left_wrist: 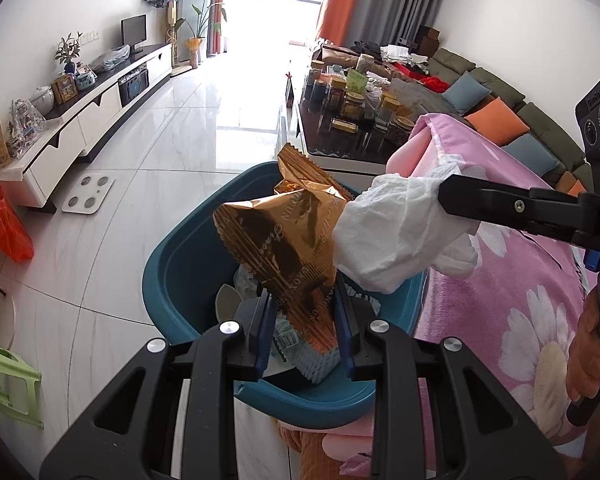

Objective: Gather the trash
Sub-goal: 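Lower the gold wrapper and white tissue into the teal bin, then open both grippers to release wrapper and tissue into the bin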

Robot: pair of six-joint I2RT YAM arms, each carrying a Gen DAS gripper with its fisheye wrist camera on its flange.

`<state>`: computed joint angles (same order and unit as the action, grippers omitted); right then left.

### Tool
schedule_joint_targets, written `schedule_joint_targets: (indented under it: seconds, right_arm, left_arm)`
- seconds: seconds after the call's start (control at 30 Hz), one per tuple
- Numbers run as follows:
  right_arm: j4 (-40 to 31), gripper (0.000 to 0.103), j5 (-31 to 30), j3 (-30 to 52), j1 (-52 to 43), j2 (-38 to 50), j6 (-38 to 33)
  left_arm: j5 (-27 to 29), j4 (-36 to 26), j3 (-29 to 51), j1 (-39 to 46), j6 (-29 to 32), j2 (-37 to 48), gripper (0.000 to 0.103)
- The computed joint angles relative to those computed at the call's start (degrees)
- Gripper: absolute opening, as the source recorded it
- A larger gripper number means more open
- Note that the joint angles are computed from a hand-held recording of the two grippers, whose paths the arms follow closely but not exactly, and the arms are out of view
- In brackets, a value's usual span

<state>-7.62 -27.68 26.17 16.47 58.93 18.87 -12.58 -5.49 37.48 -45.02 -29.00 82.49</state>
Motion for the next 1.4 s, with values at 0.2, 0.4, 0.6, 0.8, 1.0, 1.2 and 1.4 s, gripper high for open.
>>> schedule_joint_targets:
  seconds: [0.2, 0.4, 0.6, 0.8, 1.0, 1.2, 1.4]
  right_arm:
    - [0.8, 0.008, 1.3, 0.7, 1.2, 2.7, 0.2]
    - [2.1, 0.009, 2.9, 1.6, 2.8, 5.6, 1.0]
    - [2.6, 0.009, 4.8, 2.3, 4.5, 7.6, 1.8]
    - [3.6, 0.012, 6.8, 3.1, 6.0, 10.5, 3.1]
    - [3.1, 0.019, 7.5, 3.8, 6.5, 11.5, 3.4]
    - [3.2, 0.026, 7.8, 4.2, 6.6, 12.2, 3.5]
    - [3.4, 0.027, 6.5, 2.2, 4.8, 9.9, 3.0]
  left_arm:
    - [0.6, 0.9, 1.1, 1.0, 0.2, 2.7, 0.027]
    - [1.2, 1.5, 2.3, 1.9, 0.3, 5.3, 0.027]
    - [1.6, 2.9, 2.4, 2.8, 0.4, 7.4, 0.027]
    - [2.3, 3.8, 3.5, 3.8, 0.2, 10.5, 0.031]
    - [4.7, 4.9, 4.9, 5.4, 0.8, 14.2, 0.043]
    - [5.2, 5.4, 5.9, 5.8, 0.3, 16.2, 0.046]
    - [4.8, 6.2, 4.2, 5.9, 0.5, 14.2, 0.049]
